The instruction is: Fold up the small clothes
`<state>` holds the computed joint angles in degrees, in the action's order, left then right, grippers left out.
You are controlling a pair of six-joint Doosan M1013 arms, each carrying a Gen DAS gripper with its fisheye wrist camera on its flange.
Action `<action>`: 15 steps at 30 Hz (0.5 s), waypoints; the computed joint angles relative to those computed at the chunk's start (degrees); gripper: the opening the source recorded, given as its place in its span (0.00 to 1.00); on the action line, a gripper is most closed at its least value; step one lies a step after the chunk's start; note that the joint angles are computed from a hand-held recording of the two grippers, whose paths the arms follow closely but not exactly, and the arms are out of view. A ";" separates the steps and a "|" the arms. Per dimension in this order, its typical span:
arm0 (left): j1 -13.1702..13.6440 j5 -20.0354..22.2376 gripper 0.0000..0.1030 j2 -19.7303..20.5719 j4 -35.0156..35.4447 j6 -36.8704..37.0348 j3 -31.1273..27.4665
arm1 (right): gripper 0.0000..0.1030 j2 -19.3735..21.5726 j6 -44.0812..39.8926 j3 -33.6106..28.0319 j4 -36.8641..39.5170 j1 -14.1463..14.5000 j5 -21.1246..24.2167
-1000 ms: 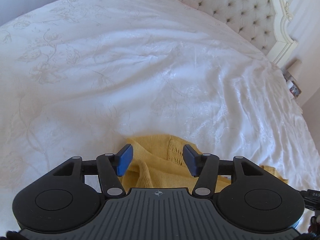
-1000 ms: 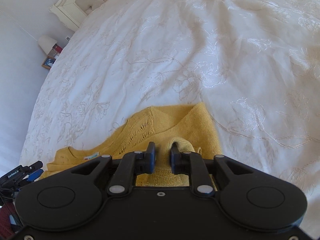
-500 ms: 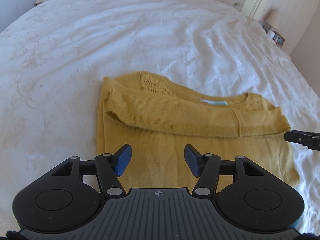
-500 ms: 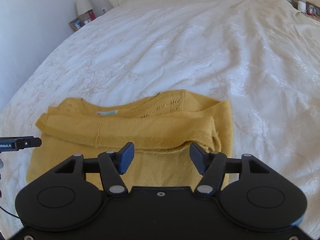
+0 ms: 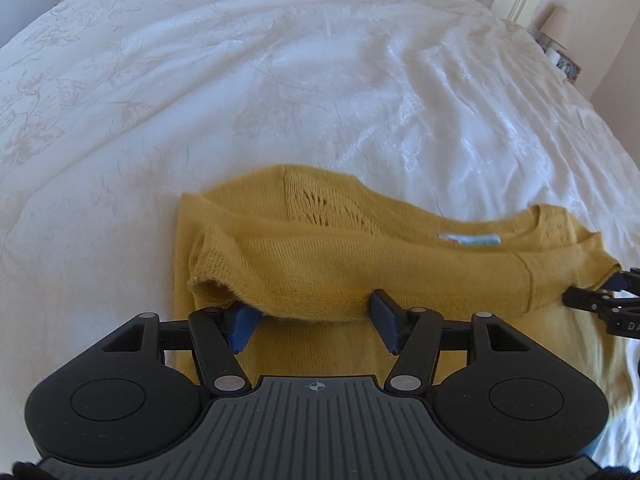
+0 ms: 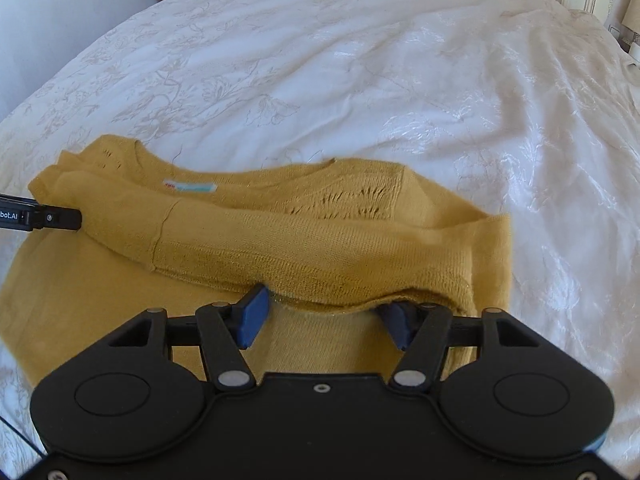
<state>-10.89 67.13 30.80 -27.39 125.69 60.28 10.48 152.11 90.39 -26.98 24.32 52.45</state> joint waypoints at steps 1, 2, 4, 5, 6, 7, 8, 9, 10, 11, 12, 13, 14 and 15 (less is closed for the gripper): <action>-0.11 -0.37 0.56 0.80 -0.23 -1.03 -1.39 | 0.63 0.16 0.63 -0.27 -1.00 -0.59 -0.02; -0.18 -0.50 0.56 1.65 -0.34 -2.32 -2.96 | 0.63 0.27 1.33 -0.57 -1.99 -1.07 0.21; -0.22 -0.66 0.56 3.02 -0.69 -4.69 -5.63 | 0.63 0.29 3.19 -0.92 -3.33 -2.21 0.25; -0.28 -1.39 0.56 3.51 -0.83 -5.64 -6.77 | 0.63 0.16 4.32 -0.97 -3.98 -2.60 0.24; -0.31 -1.94 0.56 3.71 -0.79 -6.01 -7.37 | 0.63 0.00 5.62 -1.02 -5.01 -2.88 0.43; -0.33 -2.33 0.56 3.87 -0.75 -6.29 -7.99 | 0.63 -0.19 6.44 -1.00 -5.70 -3.11 0.48; -0.26 -2.68 0.56 3.94 -1.00 -6.35 -8.46 | 0.63 -0.49 7.12 -0.90 -6.10 -3.27 0.26; -0.18 -2.98 0.56 3.76 -1.22 -6.29 -8.48 | 0.63 -0.76 7.75 -0.79 -6.47 -3.30 0.07; -0.08 -3.24 0.57 3.41 -1.53 -6.02 -8.12 | 0.63 -1.09 8.31 -0.57 -6.81 -3.20 -0.13; -0.02 -3.39 0.57 2.91 -1.83 -5.58 -7.49 | 0.64 -1.39 8.64 -0.33 -6.94 -3.06 -0.35; 0.03 -3.23 0.58 2.52 -1.92 -5.13 -6.97 | 0.64 -1.79 9.00 0.09 -6.80 -2.85 -0.71; 0.09 -3.02 0.58 1.96 -2.05 -4.44 -6.12 | 0.64 -1.97 9.16 0.34 -6.36 -2.66 -1.00; 0.17 -2.27 0.60 1.33 -2.00 -3.41 -5.19 | 0.64 -2.20 9.21 0.62 -5.75 -2.37 -1.18; 0.18 -1.88 0.63 0.52 -1.69 -2.36 -3.83 | 0.64 -2.37 9.22 0.85 -5.16 -2.01 -1.14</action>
